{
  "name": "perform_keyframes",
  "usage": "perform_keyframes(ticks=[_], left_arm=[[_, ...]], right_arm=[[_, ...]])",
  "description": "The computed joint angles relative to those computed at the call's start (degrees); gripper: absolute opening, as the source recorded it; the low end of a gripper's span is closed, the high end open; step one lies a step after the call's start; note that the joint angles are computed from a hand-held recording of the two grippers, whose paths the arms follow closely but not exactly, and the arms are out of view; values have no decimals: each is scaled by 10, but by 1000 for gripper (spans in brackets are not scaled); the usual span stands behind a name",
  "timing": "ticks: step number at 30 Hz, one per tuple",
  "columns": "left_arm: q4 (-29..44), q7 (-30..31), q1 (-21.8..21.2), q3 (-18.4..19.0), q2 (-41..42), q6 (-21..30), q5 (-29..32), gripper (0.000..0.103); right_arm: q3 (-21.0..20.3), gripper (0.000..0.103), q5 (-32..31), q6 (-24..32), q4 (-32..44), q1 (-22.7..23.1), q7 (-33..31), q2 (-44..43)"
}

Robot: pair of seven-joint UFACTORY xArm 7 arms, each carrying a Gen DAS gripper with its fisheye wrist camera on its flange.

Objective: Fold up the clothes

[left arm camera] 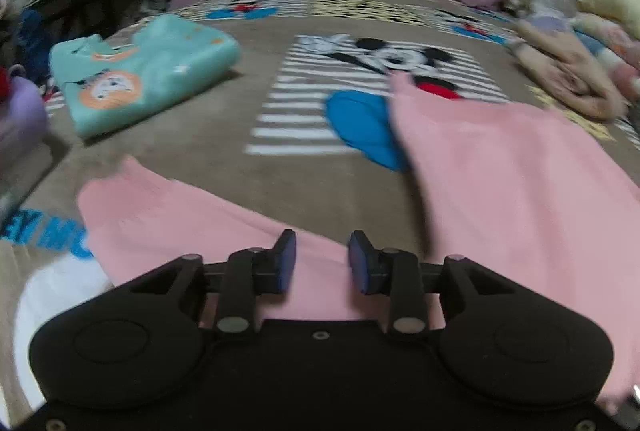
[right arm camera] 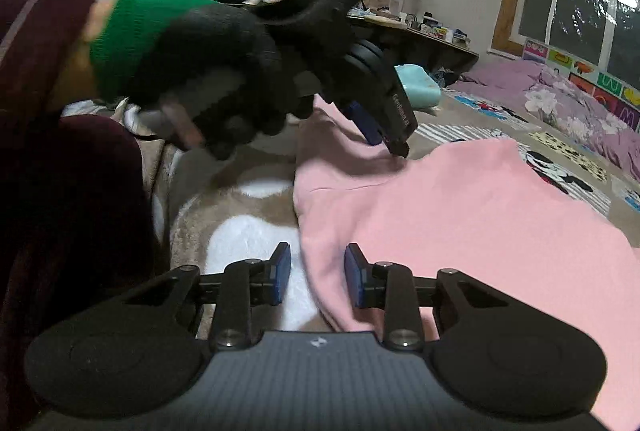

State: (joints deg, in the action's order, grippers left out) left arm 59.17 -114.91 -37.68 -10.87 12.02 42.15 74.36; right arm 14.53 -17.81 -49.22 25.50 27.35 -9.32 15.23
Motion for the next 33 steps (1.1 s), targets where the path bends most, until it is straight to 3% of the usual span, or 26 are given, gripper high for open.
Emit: perform_keyframes(ticks=[4,8,9,10,11,17,27,33], left_arm=[[-14,-44,6,0,-30,-6,28,28],[-10,-106,27,-8,-41,-129,150,28],[-1,-137,13,13,-34,-173,188,28],[11,-145,18,11,-22,-193,202,28],[23,-128,41,-12,-7,-196,192,28],[73,55,40,8,56,-188,2,28],[190,232,54,54,146,-212,-173,28],[257,325,70,56,193,-203,-290,28]], right_arm=[[2,32,39,-31,-17,18,-24,4],[1,32,68,-70,-31,33,-52,10],[1,32,73,-81,-35,37,-60,13],[1,32,70,-86,-37,36,-60,14],[1,32,60,-89,-39,31,-54,15],[1,32,30,-105,-44,15,-33,22],[1,32,17,-124,-50,9,-23,32],[1,32,14,-127,-47,9,-18,37]])
